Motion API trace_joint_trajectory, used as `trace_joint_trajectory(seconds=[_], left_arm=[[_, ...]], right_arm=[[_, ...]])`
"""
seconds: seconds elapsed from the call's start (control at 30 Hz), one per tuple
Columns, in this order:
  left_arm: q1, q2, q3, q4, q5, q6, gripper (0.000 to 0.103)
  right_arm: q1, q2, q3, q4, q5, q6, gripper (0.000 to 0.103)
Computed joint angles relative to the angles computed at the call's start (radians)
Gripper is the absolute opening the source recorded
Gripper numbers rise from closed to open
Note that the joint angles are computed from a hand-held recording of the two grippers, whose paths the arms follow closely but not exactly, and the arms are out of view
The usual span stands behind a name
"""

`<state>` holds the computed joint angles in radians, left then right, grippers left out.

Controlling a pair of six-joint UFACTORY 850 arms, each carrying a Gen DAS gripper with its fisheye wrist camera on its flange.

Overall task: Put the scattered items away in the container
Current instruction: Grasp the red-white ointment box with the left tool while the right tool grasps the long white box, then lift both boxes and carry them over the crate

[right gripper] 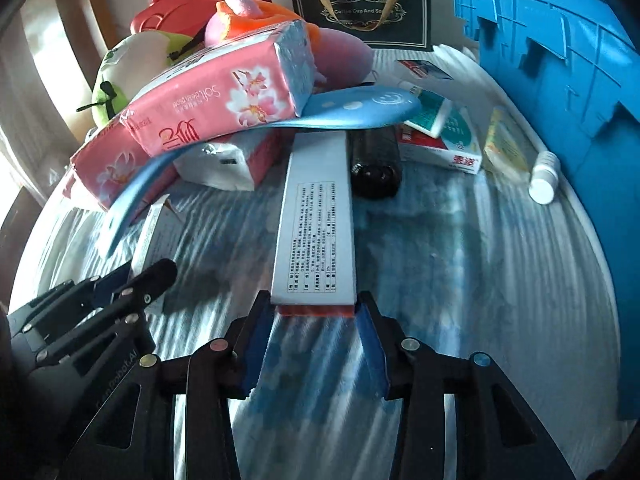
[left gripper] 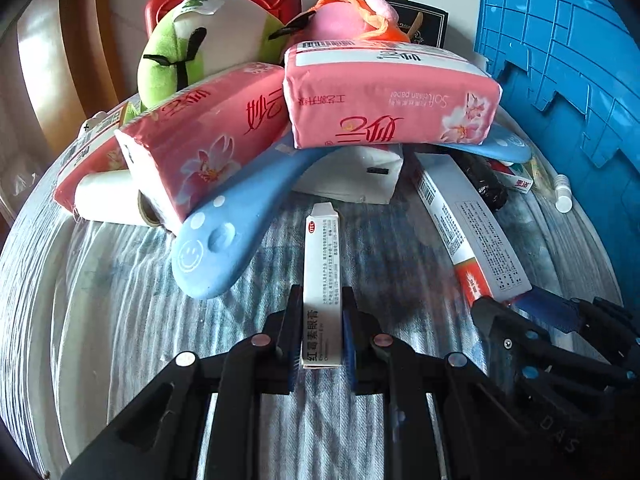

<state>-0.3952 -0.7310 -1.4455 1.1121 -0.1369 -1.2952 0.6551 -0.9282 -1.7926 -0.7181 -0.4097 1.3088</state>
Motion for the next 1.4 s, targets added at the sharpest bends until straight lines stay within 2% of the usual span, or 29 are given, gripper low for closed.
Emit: trace_joint_trajectory(seconds=[0.03, 0.13, 0.2, 0.27, 0.3, 0.37, 0.47, 0.6, 0.8, 0.93, 1.13, 1.4], left_arm=[[-0.002, 0.002, 0.002, 0.001, 0.001, -0.001, 0.017], [-0.009, 0.008, 0.008, 0.038, -0.005, -0.039, 0.017], [-0.012, 0.011, 0.013, 0.080, -0.012, -0.081, 0.017], [-0.015, 0.012, 0.015, 0.128, -0.019, -0.127, 0.017], [-0.019, 0.014, 0.018, 0.169, -0.027, -0.166, 0.017], [-0.022, 0.021, 0.033, 0.256, -0.033, -0.254, 0.017], [-0.026, 0.056, 0.088, 0.434, -0.038, -0.439, 0.017], [-0.045, 0.105, 0.154, 0.570, -0.055, -0.603, 0.017], [-0.106, 0.231, 0.315, 0.753, -0.138, -0.857, 0.017], [-0.165, 0.335, 0.398, 0.737, -0.205, -0.883, 0.017], [-0.238, 0.486, 0.451, 0.687, -0.302, -0.847, 0.017], [-0.286, 0.603, 0.416, 0.642, -0.341, -0.769, 0.017]], right_arm=[[0.002, 0.008, 0.012, -0.016, 0.003, 0.019, 0.043], [0.006, 0.012, 0.021, -0.139, 0.018, 0.138, 0.055], [0.006, -0.008, -0.003, -0.187, 0.011, 0.168, 0.056], [-0.001, -0.033, -0.031, -0.171, 0.015, 0.150, 0.052], [0.001, -0.038, -0.038, -0.206, 0.003, 0.175, 0.041], [-0.002, -0.037, -0.037, -0.206, 0.006, 0.174, 0.041], [0.008, 0.005, 0.028, -0.313, 0.013, 0.287, 0.040], [0.028, 0.078, 0.145, -0.471, 0.033, 0.452, 0.040], [0.075, 0.217, 0.344, -0.791, 0.007, 0.756, 0.040], [0.118, 0.334, 0.469, -0.921, -0.058, 0.869, 0.040], [0.186, 0.513, 0.607, -1.006, -0.169, 0.943, 0.040], [0.229, 0.684, 0.637, -0.963, -0.295, 0.821, 0.040]])
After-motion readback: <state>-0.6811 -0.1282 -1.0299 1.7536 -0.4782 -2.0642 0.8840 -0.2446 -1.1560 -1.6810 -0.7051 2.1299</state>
